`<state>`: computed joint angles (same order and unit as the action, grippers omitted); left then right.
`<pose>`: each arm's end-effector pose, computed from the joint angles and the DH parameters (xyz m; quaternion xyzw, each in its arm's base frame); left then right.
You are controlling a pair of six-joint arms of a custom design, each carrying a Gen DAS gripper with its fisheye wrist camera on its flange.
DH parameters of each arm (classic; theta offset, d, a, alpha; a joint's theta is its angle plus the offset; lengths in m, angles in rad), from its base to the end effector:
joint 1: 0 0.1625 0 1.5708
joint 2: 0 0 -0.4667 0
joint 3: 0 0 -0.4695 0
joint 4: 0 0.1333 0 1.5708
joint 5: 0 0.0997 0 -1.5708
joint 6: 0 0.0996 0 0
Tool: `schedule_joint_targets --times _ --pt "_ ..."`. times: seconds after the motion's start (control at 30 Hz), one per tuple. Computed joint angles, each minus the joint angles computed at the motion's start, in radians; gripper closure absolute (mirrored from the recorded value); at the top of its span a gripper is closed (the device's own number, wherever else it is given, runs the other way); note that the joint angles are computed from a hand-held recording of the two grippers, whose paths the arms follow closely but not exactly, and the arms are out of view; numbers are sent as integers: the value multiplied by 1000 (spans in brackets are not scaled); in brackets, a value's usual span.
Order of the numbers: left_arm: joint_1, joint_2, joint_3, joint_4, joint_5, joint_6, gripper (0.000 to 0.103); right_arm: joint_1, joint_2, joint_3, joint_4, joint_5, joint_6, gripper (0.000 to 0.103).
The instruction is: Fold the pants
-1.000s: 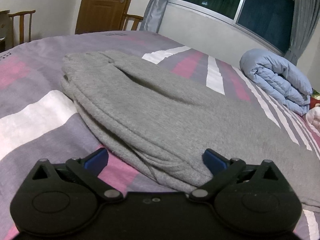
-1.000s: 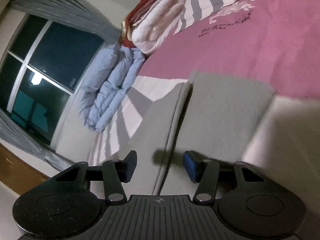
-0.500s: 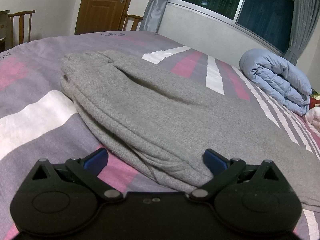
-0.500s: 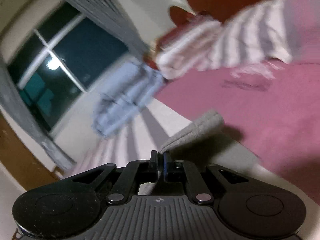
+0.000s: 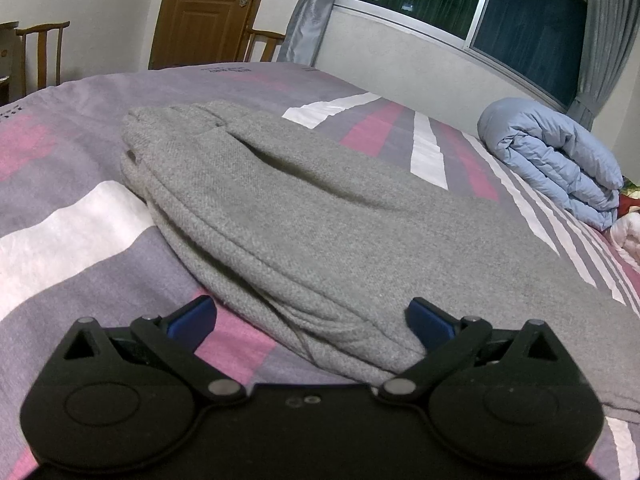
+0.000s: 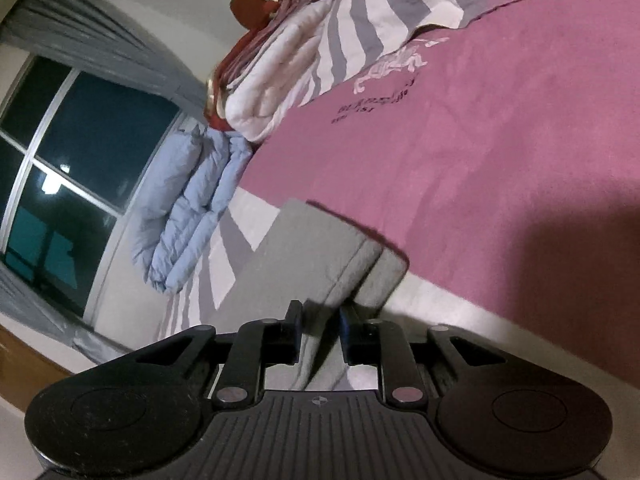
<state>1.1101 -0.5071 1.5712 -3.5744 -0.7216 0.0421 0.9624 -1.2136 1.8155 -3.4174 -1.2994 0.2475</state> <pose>-0.1461 -0.7623 0.0203 0.0215 0.8334 -0.4798 0.2736 -0.2534 -0.6437 0.3976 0.2623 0.7652 -0.5879 0.0045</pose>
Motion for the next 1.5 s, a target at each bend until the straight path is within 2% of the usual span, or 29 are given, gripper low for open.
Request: schedule_joint_targets --times 0.07,0.1,0.13,0.23,0.3,0.37,0.4,0.43,0.5,0.6,0.73,0.8,0.9,1.0,1.07,1.13,1.17,1.23,1.33,1.4,1.47,1.5 --pt "0 -1 1 0 0 1 7 -3 2 -17 21 8 13 83" --pt "0 -1 1 0 0 1 7 0 -7 -15 33 -3 -16 86" --pt "0 0 0 0 0 1 7 6 -16 -8 15 0 -54 97" --pt "0 0 1 -2 0 1 7 9 -45 33 -80 44 -122 97" --pt "0 0 -1 -2 0 1 7 6 -55 43 -50 7 -146 97" --pt "0 -1 0 1 0 0 7 -2 -44 23 45 -51 -134 97" --pt "1 -1 2 -1 -1 0 7 -18 -38 22 57 -27 -110 98" --pt "0 -1 1 -1 -2 -1 7 -27 -35 29 32 -4 -105 98" --pt "0 1 0 -2 0 1 7 -16 -36 36 14 -26 -125 98" --pt "0 0 2 -3 0 0 7 -22 -37 39 8 -12 -104 98" --pt "0 -1 4 -5 -1 0 7 -7 -26 19 4 -31 -148 97" --pt "0 0 3 -5 -2 0 7 -4 -27 24 -47 7 -172 98" --pt "1 -1 4 -4 -3 -1 6 9 -23 -4 48 -82 -159 98" --pt "1 -1 3 -4 -3 -1 7 -14 -19 -5 63 -33 -126 99" --pt "1 -1 5 -6 -5 -1 7 -17 -37 11 55 -23 -103 96" --pt "1 -1 7 -13 -9 -1 6 8 -58 52 -25 -121 -144 83" --pt "2 -2 8 -18 -12 1 6 14 -68 78 -73 -141 -169 82" --pt "0 -10 21 -42 -30 -4 7 12 -90 126 -120 -96 -189 81" --pt "-17 -13 36 -105 -41 50 10 43 -109 180 -142 -82 -280 81" --pt "-42 -1 35 -144 -84 181 10 70 -104 197 -130 -63 -354 80" --pt "-67 18 12 -128 -102 254 9 105 -84 196 -109 -70 -421 72" --pt "-71 19 8 -99 -139 257 9 125 -68 191 -101 -79 -454 60"
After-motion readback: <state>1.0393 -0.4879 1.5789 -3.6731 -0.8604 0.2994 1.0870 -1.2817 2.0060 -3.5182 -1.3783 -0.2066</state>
